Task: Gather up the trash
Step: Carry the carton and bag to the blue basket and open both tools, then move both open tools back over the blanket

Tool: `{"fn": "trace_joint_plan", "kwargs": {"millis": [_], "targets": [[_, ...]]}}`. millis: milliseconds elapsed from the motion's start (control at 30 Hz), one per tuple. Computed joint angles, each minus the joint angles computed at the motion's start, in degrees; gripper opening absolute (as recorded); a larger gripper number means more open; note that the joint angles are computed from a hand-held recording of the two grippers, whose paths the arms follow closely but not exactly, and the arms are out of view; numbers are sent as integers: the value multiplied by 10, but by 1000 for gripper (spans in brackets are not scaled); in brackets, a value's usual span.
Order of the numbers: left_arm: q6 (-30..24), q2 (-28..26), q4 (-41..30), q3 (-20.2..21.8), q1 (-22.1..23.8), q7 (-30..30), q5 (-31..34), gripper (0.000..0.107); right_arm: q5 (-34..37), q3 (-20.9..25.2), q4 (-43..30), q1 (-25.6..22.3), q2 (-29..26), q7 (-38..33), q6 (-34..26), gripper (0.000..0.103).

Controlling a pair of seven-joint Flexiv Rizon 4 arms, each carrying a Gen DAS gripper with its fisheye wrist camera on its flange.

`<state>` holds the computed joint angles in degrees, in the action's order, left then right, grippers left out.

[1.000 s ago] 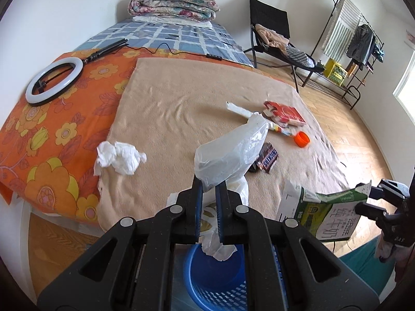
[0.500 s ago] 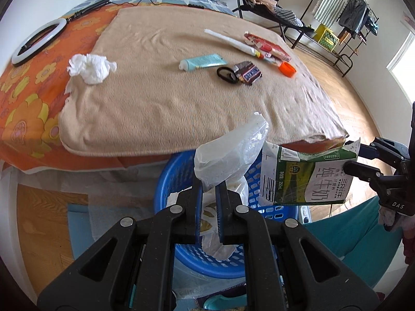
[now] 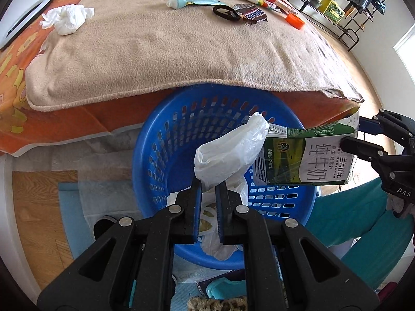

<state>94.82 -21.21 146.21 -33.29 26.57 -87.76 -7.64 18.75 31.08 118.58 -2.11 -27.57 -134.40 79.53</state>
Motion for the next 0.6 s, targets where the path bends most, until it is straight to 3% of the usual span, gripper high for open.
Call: {"fn": "trace_joint_plan", "kwargs": {"millis": [133, 200, 267, 300, 367, 533, 600], "targets": [[-11, 2, -7, 23, -25, 4, -3, 8, -10, -14, 2, 13, -4, 14, 2, 34], [-13, 3, -11, 39, -43, 7, -10, 19, -5, -2, -4, 2, -7, 10, -10, 34], [-9, 5, -10, 45, -50, 9, -17, 47, -4, -6, -4, 7, -7, 13, -5, 34], [-4, 8, -10, 54, -59, 8, -19, 50, -3, -4, -5, 5, -7, 13, -7, 34], [-4, 13, -12, 76, -79, 8, -20, 52, -2, -4, -7, 7, -6, 15, -10, 35], [-2, 16, -11, 76, -79, 10, -29, 52, -9, -17, -3, 22, -5, 31, 0, 38], [-1, 17, -12, 79, -82, 10, -31, 52, -12, -20, -3, 25, -5, 40, 4, 51]]}}
